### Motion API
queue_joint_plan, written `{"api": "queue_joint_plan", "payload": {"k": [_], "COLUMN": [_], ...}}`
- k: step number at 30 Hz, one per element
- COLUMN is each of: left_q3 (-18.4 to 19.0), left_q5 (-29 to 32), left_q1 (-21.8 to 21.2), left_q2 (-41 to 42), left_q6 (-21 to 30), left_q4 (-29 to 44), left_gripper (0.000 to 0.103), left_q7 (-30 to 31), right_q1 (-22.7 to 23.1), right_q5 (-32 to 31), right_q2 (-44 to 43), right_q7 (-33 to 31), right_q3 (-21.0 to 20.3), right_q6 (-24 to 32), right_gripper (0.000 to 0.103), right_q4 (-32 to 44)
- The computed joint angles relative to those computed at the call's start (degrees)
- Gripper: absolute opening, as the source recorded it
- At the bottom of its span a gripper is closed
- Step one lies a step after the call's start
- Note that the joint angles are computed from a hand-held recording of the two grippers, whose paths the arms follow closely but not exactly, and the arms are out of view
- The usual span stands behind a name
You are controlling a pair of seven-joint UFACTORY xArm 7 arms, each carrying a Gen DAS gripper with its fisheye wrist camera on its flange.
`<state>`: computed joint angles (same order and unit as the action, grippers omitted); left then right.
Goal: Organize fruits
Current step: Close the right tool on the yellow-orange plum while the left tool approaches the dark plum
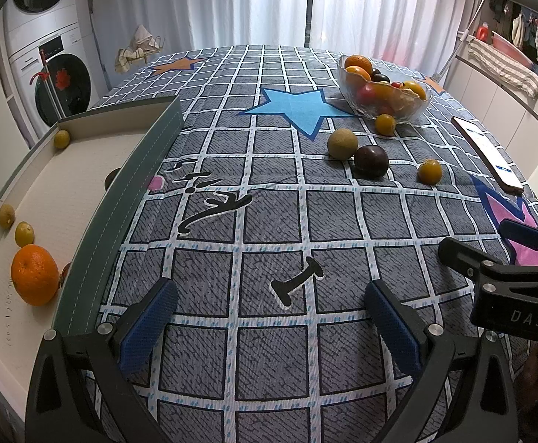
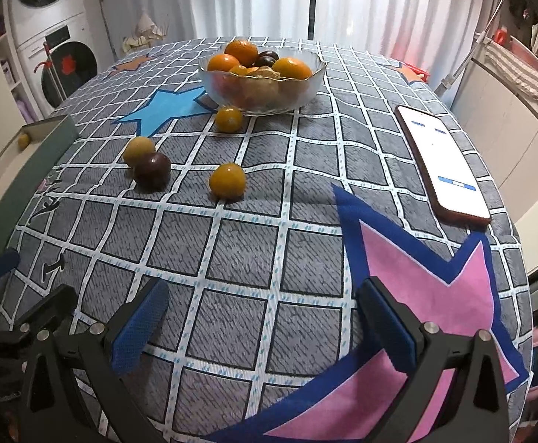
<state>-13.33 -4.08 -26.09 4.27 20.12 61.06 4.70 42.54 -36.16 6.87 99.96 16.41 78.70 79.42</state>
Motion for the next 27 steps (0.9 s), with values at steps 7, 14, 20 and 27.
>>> {"api": "queue_joint_plan", "payload": {"k": [7,14,20,27], "left_q3": [0.02,-0.01,0.19,0.03], "left_q5": [0.00,-0.03,-0.26,-7.57], "left_q1": [-0.03,-0.06,0.23,1.68], "left_q2": [0.02,0.08,0.22,0.17], "left_q6": [-0.01,0.02,1.03,3.98], "left_q4": [0.01,0.07,0.64,3.60], "left_gripper": [0.102,0.102,0.102,0.101], "left_q7": [-0.01,-0.05,0.22,4.89], "right_q1": [0.12,-0.07,-3.72,-5.83], "right_q5": [-0.23,0.72,3.18,3.36], "right_q2": [0.05,0.13,-2.84,0.74], "right_q7": [0.24,-0.48,-3.26,-9.41], "right_q3": [0.01,-0.09,-1.05,-2.62], "right_q6": [0.07,0.08,-7.85,-10.27], "right_gripper": [0.103,0.103,0.103,0.085], "right_q4": [-0.03,0.40,-1.75,1.37]}}
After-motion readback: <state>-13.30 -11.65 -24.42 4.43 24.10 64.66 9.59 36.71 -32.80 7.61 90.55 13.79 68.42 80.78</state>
